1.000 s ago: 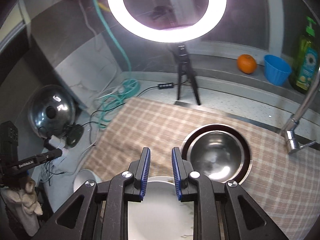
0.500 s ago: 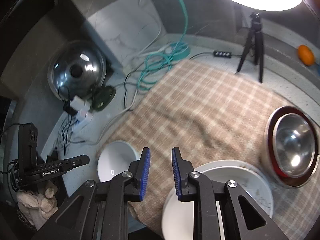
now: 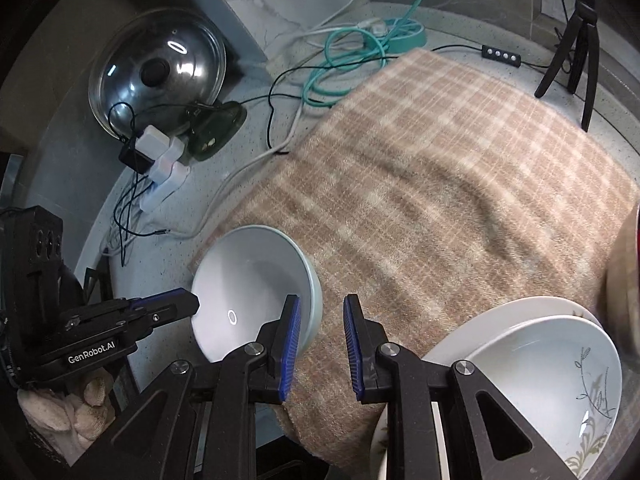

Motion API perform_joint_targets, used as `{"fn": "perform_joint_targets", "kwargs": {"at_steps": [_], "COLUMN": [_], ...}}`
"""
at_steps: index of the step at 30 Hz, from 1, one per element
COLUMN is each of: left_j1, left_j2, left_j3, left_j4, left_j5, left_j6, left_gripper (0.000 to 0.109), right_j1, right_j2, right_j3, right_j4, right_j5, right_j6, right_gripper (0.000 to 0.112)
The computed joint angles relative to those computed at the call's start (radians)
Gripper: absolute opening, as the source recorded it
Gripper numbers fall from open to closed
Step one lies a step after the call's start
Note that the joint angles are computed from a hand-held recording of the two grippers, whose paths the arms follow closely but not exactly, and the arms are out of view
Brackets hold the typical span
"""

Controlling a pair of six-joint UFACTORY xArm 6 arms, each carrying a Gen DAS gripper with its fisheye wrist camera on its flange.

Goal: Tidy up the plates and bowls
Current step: 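Grasp the rim of the white bowl with both grippers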

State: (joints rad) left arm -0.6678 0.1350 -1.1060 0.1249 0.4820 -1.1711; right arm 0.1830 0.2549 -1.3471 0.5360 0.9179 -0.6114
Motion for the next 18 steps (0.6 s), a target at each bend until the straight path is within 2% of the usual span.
{"fn": "perform_joint_targets", "kwargs": {"at_steps": [12, 14, 18], "left_j1": [0.004, 0.003, 0.003], "left_j2": [0.019, 0.022, 0.027], "left_j3": [-0.006, -0.007, -0.013], "left_j4": [-0.039, -0.044, -0.045], "left_j5": [-0.008, -0.011, -0.011], "left_j6": [0.051, 0.06, 0.072], "left_gripper": [0.013, 0.012, 0.009], "right_j1": [0.014, 0.018, 0.025], "right_j2": [0.058, 0.062, 0.066], "right_j3": [-0.036, -0.041, -0.045], "right_j4": [-0.017, -0.014, -0.016], "right_j5": [0.032, 0.04, 0.044], "right_j6": [0.039, 0.036, 0.035], "right_gripper": [0.019, 0.014, 0.009]}}
